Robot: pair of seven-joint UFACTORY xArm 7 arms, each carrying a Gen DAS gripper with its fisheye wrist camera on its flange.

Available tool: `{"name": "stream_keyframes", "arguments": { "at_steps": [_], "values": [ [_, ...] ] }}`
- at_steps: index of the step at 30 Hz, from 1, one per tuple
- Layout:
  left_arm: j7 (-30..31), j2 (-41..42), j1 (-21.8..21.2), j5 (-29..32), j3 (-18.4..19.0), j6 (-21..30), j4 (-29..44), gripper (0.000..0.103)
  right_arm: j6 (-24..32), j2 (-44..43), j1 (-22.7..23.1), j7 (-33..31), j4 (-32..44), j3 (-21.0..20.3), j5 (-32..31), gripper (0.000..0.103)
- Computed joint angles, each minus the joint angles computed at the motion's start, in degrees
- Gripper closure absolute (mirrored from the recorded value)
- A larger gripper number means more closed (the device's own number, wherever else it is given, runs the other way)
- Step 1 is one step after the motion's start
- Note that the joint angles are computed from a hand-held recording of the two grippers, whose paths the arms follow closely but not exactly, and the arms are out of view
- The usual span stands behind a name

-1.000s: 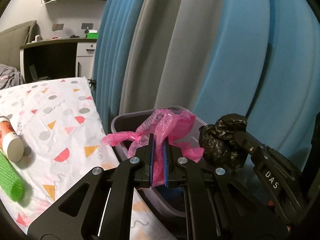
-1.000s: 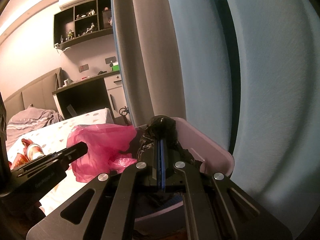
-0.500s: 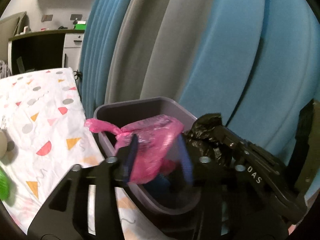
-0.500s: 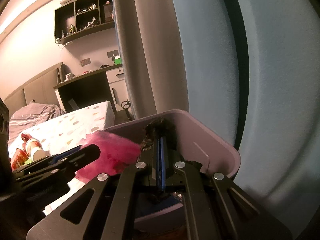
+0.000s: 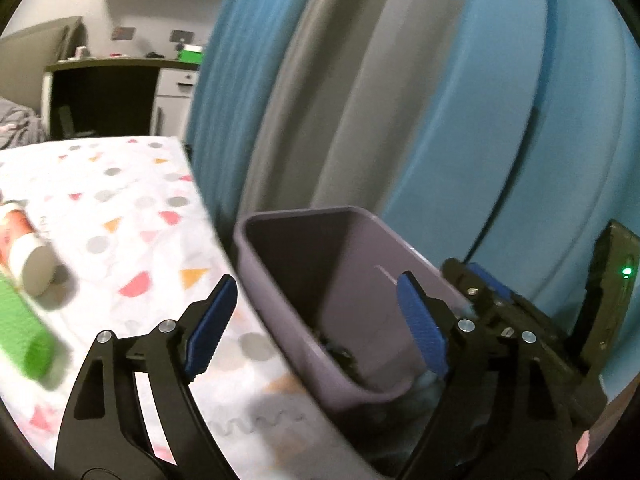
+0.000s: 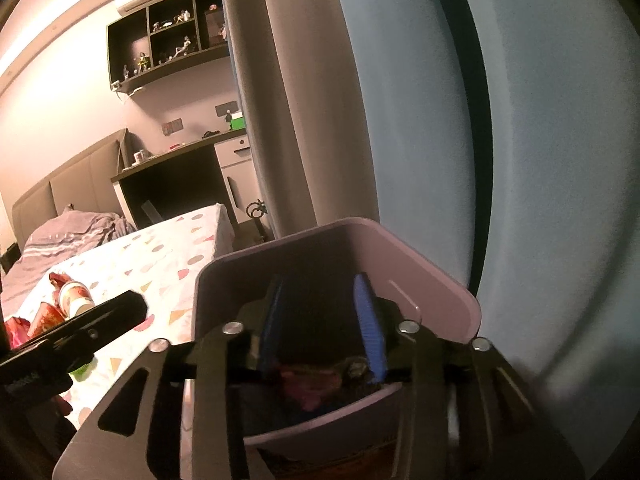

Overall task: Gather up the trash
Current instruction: 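Move both open tools back toward the trash on the bed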

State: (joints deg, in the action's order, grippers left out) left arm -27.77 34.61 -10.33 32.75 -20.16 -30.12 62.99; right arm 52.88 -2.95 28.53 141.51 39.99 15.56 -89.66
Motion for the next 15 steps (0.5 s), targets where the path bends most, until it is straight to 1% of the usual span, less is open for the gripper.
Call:
{"name": "stream_keyframes", "arguments": {
  "at_steps": [1, 3, 5, 6, 8, 10, 12, 15],
  "values": [
    [1.42, -1.58, -1.88, -3.08, 2.15, -0.79, -1.79, 0.021, 0.80, -0.13, 0.32, -0.18, -0.02, 0.34, 0.47, 0.051],
    [3.78, -3.82, -4.33, -7.55, 4.78, -1.52, -4.37, 0.019, 4.00, -0.23, 1.62, -1.15, 0.41, 1.60, 2.99, 0.031],
    [6.80, -6.25, -6.96, -12.67, 7.43, -2.80, -7.77, 0.018, 6.74, -0.33, 3.00, -0.52, 0.46, 2.71, 4.13, 0.020],
    [8.57, -7.57, -8.42, -15.71, 8.77, -3.36, -9.62, 0.017, 7.73, -0.23, 3.71, -0.50, 0.70, 3.21, 4.72, 0.017],
    [11.06, -9.67, -9.46, -19.77, 10.18, -5.54, -13.37, 0.015, 9.72, 0.20, 5.28, -0.82, 1.51, 4.18, 6.13, 0.016],
    [13.60, -11.61, -10.55, -23.89, 11.32, -6.53, -16.29, 0.014, 11.31, 0.68, 6.63, -0.87, 2.33, 4.81, 7.25, 0.015],
    [15.78, -13.52, -10.95, -27.14, 12.05, -7.90, -19.37, 0.014, 13.34, 1.67, 8.09, -0.83, 3.60, 5.37, 8.24, 0.014],
    [17.98, -16.58, -10.73, -31.29, 12.64, -10.72, -24.56, 0.014, 14.88, 3.34, 10.23, -1.20, 5.74, 5.77, 8.57, 0.012]
  ]
}}
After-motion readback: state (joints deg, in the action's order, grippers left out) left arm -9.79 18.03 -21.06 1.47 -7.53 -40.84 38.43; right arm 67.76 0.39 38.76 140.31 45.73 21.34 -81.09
